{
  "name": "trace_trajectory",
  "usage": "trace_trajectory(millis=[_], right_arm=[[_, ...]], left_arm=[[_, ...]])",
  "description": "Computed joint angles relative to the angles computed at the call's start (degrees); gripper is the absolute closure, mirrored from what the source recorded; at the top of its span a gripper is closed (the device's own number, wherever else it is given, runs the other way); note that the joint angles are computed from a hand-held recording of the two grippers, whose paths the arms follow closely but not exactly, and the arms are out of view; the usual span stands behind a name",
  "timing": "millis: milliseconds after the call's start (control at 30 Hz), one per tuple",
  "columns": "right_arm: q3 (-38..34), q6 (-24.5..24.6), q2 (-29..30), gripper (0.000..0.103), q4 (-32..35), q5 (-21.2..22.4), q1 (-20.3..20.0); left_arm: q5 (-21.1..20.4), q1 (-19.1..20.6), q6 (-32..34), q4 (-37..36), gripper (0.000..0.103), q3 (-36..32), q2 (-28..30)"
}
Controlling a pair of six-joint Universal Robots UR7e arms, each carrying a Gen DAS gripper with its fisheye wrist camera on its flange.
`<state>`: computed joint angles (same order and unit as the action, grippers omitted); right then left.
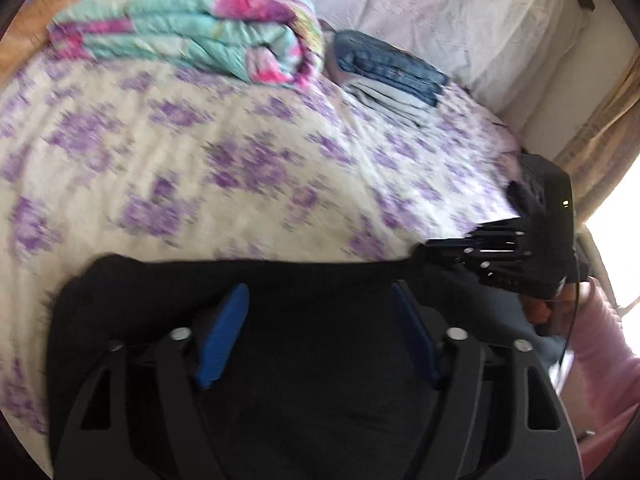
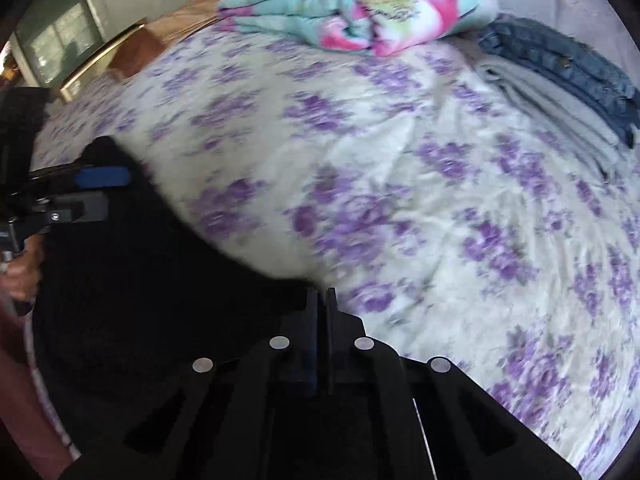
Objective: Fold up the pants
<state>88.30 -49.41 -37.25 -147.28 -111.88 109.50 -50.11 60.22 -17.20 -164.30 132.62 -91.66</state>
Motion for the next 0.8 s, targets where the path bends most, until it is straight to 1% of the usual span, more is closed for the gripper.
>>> trace_trajectory(millis=[33,67,100,133,167,233,300,333,367,400,433,467,500,533,567,600,633,667,700,733,767,800], right_arm=[[0.52,-1.16,0.74,0.103,-4.74,-1.99,0.21],[0.42,-0.85,1.19,0.102,-7.09,-2.99,0.09],[0.56,1.28,0.8,0.102,-7.03,-1.76,-0.49],[0.71,4.43,-0.66,0.101,-4.83,0.51,-0.9],[1.82,5.33,-2.18,0.099,-4.86,2.41,-1.06],[6.59,6.45,-6.82,0.098,-7.19,7.07,-0.95],[11.08,7.33,-11.4,0.098,-5.94,12.65,-1.29],[12.86,7.68,-13.04,0.095,-5.22,14.88,-1.55],[15.55,8.55,-14.97,0.073,-4.59,17.3,-1.94],[17.72,9.56,-16.06,0.05,-4.73,18.24,-2.3],[19.92,10.52,-16.86,0.048,-5.74,18.54,-2.77],[22.67,11.0,-17.6,0.05,-7.39,17.14,-3.37],[24.61,11.18,-17.98,0.051,-8.9,13.8,-3.63],[27.22,11.24,-18.4,0.052,-12.81,9.5,-4.82],[30.02,10.86,-19.95,0.064,-16.48,7.6,-6.15],[31.89,11.24,-22.05,0.07,-18.14,8.1,-7.2],[33.78,12.86,-25.06,0.07,-18.66,10.98,-9.28],[34.6,15.08,-26.83,0.07,-18.73,11.66,-10.09],[36.24,17.67,-29.19,0.065,-20.44,13.18,-11.25],[38.85,19.19,-32.0,0.059,-24.55,15.88,-12.58],[40.85,19.01,-33.58,0.046,-27.69,18.21,-13.62],[42.46,18.33,-34.8,0.042,-29.68,20.06,-14.67]], left_arm=[[1.95,-0.51,0.03,-0.45,0.036,0.17,0.36],[2.32,-0.47,0.31,-0.53,0.036,0.19,0.38],[2.72,-0.58,0.34,-0.35,0.036,0.18,0.5],[3.08,-0.66,0.51,-0.32,0.036,0.27,0.43],[3.51,-0.82,0.68,-0.42,0.036,0.38,0.42],[4.57,-1.23,0.82,-0.67,0.036,0.57,0.54],[5.45,-1.62,0.76,-0.94,0.036,0.78,0.58],[5.77,-1.76,0.69,-0.96,0.035,0.83,0.63],[6.03,-1.83,0.66,-0.84,0.035,0.87,0.72],[6.38,-1.9,0.57,-0.48,0.035,0.81,0.83],[6.57,-1.92,0.6,-0.36,0.035,0.77,0.9],[6.67,-1.93,0.68,-0.35,0.035,0.84,0.88],[6.73,-1.88,0.78,-0.41,0.035,0.81,0.94],[6.63,-1.8,0.89,-0.51,0.035,0.8,0.94],[6.56,-1.78,0.79,-0.36,0.035,0.78,0.93],[6.32,-1.68,0.74,-0.25,0.035,0.76,0.91],[6.56,-1.74,0.7,-0.11,0.035,0.75,0.99],[6.95,-1.87,0.67,0.02,0.035,0.77,1.09],[7.58,-2.13,0.69,0.0,0.035,0.85,1.24],[8.2,-2.47,0.84,-0.14,0.035,1.02,1.32],[8.96,-3.04,1.1,-0.48,0.033,1.33,1.31],[11.89,-4.97,0.72,-0.4,0.032,1.99,1.26]])
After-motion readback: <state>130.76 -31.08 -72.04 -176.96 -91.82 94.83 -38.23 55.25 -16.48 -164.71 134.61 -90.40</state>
